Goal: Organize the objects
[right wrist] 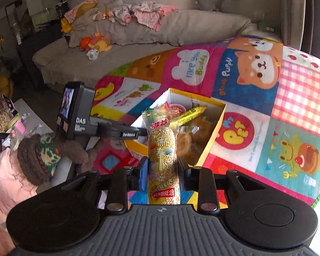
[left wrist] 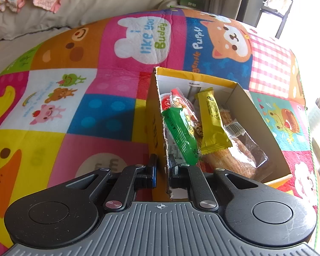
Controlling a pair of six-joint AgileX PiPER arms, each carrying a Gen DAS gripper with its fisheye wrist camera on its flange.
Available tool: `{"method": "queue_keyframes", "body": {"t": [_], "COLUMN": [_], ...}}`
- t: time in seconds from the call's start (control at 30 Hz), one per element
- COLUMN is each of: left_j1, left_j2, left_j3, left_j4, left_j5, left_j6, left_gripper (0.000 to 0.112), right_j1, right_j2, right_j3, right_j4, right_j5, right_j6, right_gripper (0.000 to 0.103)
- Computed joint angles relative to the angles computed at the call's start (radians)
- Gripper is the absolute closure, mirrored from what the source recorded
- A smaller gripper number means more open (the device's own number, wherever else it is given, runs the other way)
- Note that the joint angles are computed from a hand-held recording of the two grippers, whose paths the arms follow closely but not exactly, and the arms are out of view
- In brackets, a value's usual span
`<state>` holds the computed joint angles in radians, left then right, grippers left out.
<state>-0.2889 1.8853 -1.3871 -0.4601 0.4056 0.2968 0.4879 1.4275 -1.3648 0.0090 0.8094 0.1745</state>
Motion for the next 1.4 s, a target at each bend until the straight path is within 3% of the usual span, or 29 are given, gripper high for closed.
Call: {"method": "queue_keyframes", "body": {"t": [0.13,0.3,0.5,0.8,1.03,1.3,1.4], "left_j1": [0.002,0.008,0.014,0.014,0.012,0.012,0.010], "left_j2": [0.002,0.006,0.008,0.008,0.007,0.008,0.010], "left_j3": [0.001,-0.003,-0.003,-0.001,-0.002,-0.002,-0.005], "left_j4": [-0.016,-0.043,-0.076,-0.080,-0.074,-0.074,-0.061], "left_j5": [-0.001,0.003,0.007,0.006,0.005,0.003,0.003], "left_j6": [0.013,0.034,0.070,0.074,0.066,0.067,0.054], "left_gripper": [0.100,0.100,0.100,0.100,0.100,0.100,0.100], "right_j1": [-0.061,-0.157,-0.168,-0.116,-0.101,-0.118,-0.129], "right_j2": [0.095,0.296,0.445,0.482,0.463,0.357,0.267], "right_j3": [-0.128,-0.325,-0.400,-0.427,-0.403,-0.214,-0.062], "right_j4": [0.048,0.170,0.105,-0.007,-0.077,-0.123,-0.055], "right_j5": [-0.001,0.055,0.052,0.037,-0.001,-0.083,-0.153], "right_j6": [-0.010,0.015,0.174,0.226,0.252,0.202,0.080], "right_gripper": [0.075,0.075,0.075,0.074,0.067,0.062,0.048]}}
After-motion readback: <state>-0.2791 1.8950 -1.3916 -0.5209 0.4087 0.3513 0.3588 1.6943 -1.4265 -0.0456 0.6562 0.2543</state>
